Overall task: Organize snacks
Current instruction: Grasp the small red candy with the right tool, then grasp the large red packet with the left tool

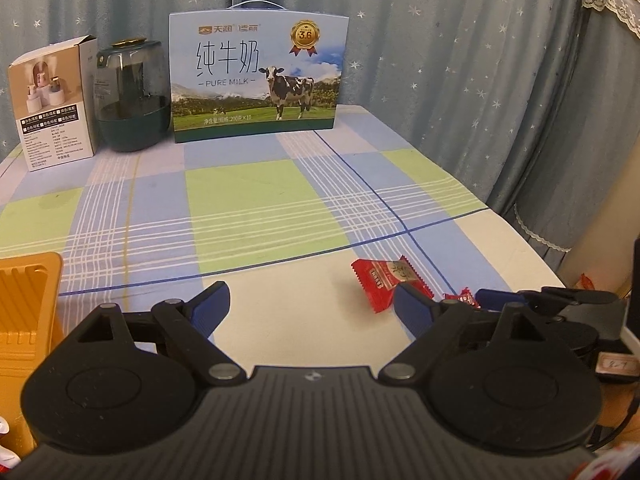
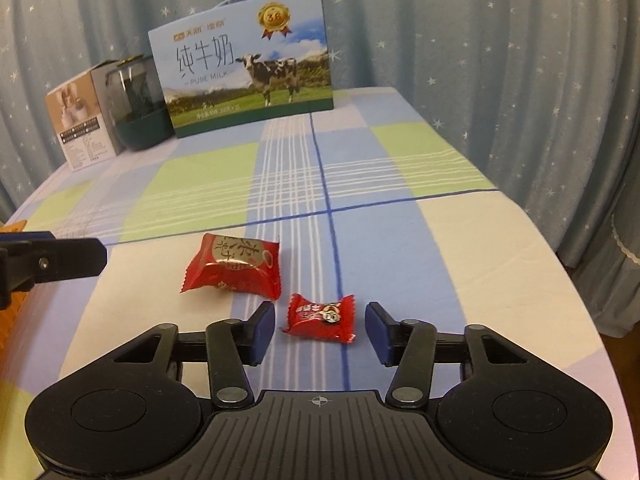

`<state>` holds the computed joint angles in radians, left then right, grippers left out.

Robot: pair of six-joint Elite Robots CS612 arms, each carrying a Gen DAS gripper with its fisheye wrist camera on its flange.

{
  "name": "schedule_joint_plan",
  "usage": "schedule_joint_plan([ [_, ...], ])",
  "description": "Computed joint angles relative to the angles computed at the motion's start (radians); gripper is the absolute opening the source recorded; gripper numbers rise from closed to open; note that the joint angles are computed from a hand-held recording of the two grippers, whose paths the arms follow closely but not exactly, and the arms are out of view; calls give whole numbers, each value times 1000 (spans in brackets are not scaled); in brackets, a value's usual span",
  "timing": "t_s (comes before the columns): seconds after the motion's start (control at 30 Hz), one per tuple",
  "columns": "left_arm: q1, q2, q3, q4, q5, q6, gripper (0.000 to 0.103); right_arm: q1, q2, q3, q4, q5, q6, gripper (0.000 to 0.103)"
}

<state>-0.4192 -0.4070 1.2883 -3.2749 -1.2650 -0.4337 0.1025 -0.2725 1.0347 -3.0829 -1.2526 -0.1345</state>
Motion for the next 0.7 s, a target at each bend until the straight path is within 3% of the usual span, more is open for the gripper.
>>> schedule_joint_plan([
  [0.3, 3, 5, -5, 12, -18, 10, 88, 8, -1, -3, 1, -41, -10, 26],
  [0.7, 4, 19, -22, 25, -59, 40, 88, 8, -7, 6, 21, -49, -65, 26],
])
